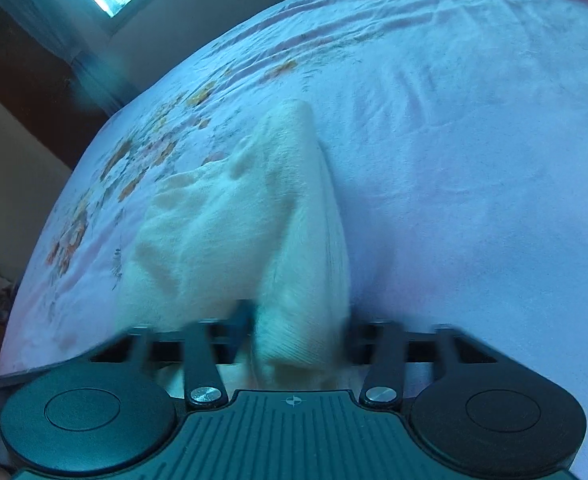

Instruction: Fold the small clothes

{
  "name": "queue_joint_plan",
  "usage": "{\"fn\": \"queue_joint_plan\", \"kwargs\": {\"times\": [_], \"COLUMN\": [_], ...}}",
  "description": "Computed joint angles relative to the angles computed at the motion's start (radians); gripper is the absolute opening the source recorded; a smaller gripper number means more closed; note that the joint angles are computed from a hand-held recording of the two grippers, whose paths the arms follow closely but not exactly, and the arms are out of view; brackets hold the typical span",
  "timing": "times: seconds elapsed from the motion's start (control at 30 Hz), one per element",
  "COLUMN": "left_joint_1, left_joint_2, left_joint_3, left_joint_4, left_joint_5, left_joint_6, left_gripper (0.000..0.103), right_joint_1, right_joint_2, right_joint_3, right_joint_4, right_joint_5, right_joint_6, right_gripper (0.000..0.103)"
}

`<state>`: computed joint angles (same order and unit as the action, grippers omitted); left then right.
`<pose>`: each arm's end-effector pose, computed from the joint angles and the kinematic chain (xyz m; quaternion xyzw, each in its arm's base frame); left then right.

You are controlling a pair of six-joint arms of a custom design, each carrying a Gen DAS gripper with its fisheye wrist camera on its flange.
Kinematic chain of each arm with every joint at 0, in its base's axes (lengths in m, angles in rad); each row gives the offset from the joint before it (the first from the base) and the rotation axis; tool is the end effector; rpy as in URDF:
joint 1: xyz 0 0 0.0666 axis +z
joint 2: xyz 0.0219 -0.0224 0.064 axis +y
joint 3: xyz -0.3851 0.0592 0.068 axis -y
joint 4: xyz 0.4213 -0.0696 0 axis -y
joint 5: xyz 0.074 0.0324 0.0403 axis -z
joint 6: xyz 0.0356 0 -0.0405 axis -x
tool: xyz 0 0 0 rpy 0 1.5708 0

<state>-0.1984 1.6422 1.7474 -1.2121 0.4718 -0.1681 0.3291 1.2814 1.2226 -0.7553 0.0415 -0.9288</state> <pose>0.5686 -0.1312 0.4595 0.2253 0.9206 -0.2308 0.2200 0.4481 0.1510 0.4145 0.2817 0.8854 0.2017 0.3100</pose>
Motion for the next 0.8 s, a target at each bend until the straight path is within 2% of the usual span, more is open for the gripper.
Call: {"fn": "queue_joint_plan", "kwargs": {"times": [0.03,0.13,0.3,0.5,0.8], "left_joint_1": [0.000,0.010,0.060,0.157,0.242], "left_joint_2": [-0.007,-0.038,-0.077,-0.053,-0.045], "left_joint_3": [0.001,-0.004,0.026,0.140,0.094], "left_joint_4": [0.004,0.028,0.042,-0.025,-0.020], "left_joint_5": [-0.001,0.021,0.057,0.100,0.078], "left_joint_6": [0.003,-0.009,-0.025,-0.070,-0.096], "left_gripper": [0.033,0.028,0.028,0.028,0.028], "right_joint_1": [0.007,0.046,0.117,0.181,0.249], "right_joint_2": [-0.004,-0.010,0.019,0.087,0.211], "right_joint_3": [0.004,0.033,0.143,0.271,0.357], "right_joint_4": [-0.003,0.002,0.002,0.016,0.016], "right_joint_5": [0.014,0.091,0.153,0.166,0.177], "right_joint_6": [-0.011,0.020,0.131,0.158,0.149], "right_gripper": [0.028,0.026,0.026,0.026,0.026]}}
